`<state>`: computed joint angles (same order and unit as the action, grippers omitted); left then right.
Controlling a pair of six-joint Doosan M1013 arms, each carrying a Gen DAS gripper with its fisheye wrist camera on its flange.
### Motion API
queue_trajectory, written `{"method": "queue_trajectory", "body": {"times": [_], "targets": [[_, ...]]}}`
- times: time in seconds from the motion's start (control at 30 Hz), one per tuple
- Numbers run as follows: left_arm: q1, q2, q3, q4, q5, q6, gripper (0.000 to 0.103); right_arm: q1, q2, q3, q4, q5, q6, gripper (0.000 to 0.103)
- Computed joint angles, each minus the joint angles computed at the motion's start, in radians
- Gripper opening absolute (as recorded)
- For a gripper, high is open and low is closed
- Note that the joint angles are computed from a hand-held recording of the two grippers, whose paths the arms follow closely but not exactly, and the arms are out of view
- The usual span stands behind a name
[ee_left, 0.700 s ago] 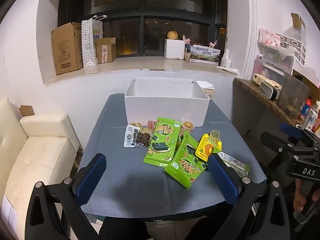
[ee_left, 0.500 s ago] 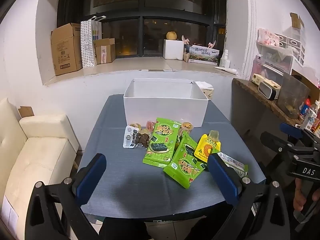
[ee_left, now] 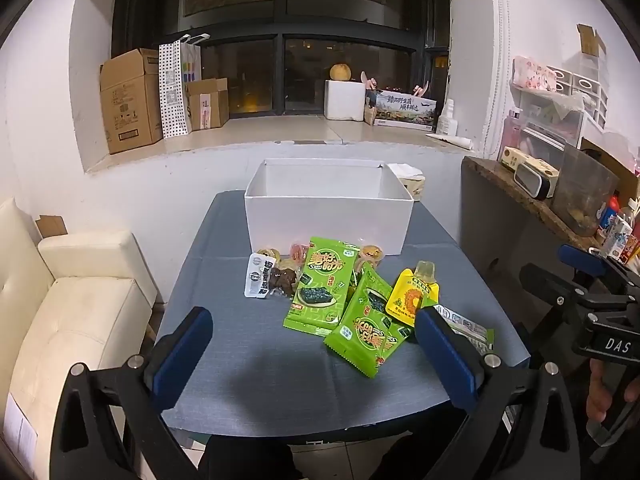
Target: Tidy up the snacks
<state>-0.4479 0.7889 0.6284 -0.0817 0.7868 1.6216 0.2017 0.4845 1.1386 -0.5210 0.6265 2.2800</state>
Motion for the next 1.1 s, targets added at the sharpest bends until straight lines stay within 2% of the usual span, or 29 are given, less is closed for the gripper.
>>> {"method": "queue_trajectory", "body": {"times": [1.1], "targets": [[0.000,-0.001,-0.006,-0.010,0.002,0.002,0.103,0.000,-0.008,0.011,0.000,-0.010,-0.007,0.103]]}}
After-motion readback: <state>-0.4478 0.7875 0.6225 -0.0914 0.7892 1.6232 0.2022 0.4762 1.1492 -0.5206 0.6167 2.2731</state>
